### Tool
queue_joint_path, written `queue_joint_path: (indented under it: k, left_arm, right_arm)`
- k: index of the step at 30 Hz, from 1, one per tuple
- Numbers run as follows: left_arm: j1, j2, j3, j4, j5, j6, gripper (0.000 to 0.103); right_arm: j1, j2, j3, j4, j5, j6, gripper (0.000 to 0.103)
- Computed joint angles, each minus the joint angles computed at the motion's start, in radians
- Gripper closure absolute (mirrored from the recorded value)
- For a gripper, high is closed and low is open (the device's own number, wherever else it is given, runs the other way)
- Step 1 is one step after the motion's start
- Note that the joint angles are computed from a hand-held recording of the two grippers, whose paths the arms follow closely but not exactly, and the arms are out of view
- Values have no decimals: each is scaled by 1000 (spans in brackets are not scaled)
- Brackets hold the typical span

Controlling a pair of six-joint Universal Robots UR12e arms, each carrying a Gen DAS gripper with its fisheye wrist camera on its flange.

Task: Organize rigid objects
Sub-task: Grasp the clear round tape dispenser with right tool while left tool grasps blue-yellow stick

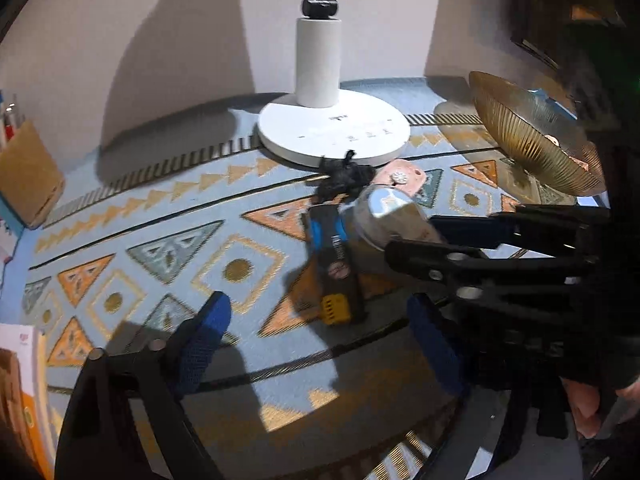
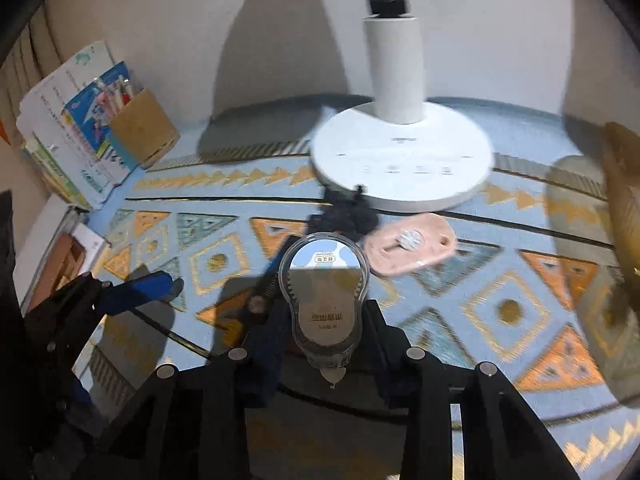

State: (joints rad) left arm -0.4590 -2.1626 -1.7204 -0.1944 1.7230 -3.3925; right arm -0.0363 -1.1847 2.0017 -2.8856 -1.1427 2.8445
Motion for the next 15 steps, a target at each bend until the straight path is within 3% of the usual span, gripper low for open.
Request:
queue_joint_path:
  k: [2,6,10,15]
  left_arm:
    - [0,-13,23,-29,-7,-6,29]
    - [-2,-37,60,-47,-5,-27,36]
    - [-11,-49,81,-43,24,-25,83]
    - [-18,-10,18,3,-5,-87,83]
  right_arm:
    - [-22,-14,8,19,2,14,67]
    - [-63,-39,26,76,37,-28,67]
    - [-82,-59,61,38,26,-91,67]
    - [-106,-104,113,45,87,-137,67]
